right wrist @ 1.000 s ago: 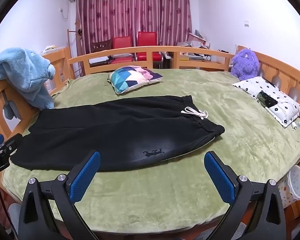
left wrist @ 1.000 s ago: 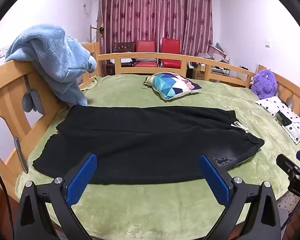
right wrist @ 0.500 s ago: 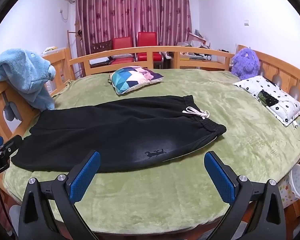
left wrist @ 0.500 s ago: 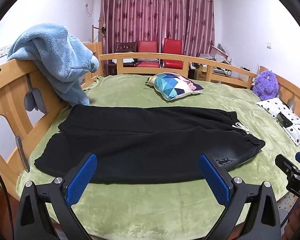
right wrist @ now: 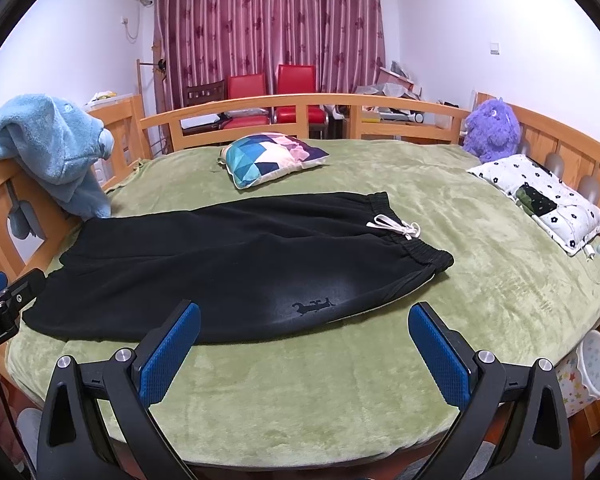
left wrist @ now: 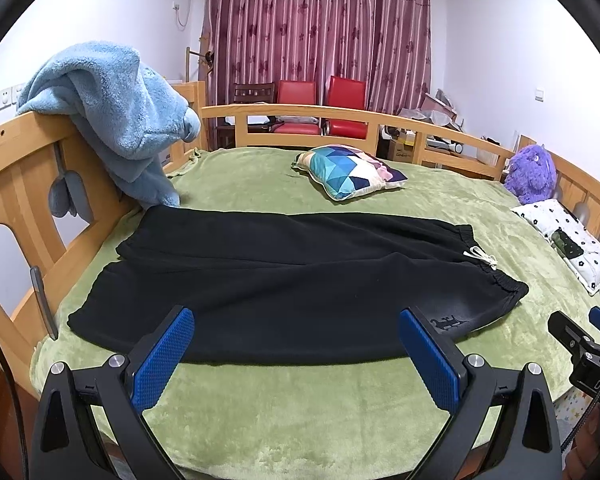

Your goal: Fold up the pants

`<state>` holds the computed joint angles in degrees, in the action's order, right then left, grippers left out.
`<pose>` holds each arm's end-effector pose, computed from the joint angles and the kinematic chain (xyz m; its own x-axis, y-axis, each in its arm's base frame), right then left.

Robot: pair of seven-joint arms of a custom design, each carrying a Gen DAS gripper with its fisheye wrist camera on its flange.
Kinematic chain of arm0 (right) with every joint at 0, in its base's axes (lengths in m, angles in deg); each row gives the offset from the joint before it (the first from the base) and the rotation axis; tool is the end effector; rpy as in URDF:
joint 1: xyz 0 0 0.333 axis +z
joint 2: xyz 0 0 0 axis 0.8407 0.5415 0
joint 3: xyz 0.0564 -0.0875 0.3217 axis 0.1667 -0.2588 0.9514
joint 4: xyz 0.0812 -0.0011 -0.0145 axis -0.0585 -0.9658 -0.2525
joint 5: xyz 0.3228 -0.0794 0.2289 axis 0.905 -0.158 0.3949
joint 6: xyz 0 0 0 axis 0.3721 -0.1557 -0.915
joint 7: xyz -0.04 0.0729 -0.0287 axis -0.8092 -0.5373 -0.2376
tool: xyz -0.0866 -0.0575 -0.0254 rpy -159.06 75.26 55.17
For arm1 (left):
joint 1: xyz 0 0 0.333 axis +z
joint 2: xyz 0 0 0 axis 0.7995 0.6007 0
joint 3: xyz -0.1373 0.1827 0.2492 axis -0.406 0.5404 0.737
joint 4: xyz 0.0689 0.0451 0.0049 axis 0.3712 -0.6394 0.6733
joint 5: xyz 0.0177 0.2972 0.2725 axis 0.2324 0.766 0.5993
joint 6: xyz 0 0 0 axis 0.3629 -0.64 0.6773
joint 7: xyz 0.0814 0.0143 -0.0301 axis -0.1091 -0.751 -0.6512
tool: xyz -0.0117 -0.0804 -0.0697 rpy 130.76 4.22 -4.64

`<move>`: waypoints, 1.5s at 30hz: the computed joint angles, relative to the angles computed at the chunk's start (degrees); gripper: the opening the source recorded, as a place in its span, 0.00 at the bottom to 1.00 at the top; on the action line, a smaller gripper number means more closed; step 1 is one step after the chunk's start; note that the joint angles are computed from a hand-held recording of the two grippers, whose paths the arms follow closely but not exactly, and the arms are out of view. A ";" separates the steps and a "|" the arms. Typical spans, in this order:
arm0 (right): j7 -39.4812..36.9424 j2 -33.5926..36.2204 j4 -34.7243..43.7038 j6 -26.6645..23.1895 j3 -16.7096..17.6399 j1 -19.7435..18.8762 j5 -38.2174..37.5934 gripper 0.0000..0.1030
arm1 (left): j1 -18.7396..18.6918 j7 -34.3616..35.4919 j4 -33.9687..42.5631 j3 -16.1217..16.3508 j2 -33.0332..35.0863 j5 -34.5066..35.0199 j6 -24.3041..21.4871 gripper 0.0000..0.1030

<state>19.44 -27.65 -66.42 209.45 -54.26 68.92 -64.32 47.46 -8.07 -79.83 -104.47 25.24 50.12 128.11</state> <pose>0.5469 0.1172 0.6188 0.2413 -0.9704 0.0074 -0.5522 -0.1436 -0.8212 0.4652 -0.2322 0.6248 0.3790 -0.9246 0.0400 -0.5016 -0.2415 -0.8307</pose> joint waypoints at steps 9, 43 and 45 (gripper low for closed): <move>1.21 -0.28 -0.14 -0.06 0.32 -0.27 -1.06 0.99 | 0.63 0.09 -1.51 -0.55 -1.53 -0.56 0.73 1.00; -0.32 -0.41 -0.52 1.37 -0.32 0.87 1.52 0.99 | 1.47 0.76 -2.45 -0.64 -2.50 -1.18 1.68 1.00; -0.61 -0.25 -0.37 1.39 -0.31 1.00 1.83 0.99 | 1.40 0.68 -2.45 -0.65 -2.48 -1.29 1.76 1.00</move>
<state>18.83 -27.90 -66.79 210.83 -54.57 69.92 -62.50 48.86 -7.39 -82.28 -105.12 22.75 48.83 129.88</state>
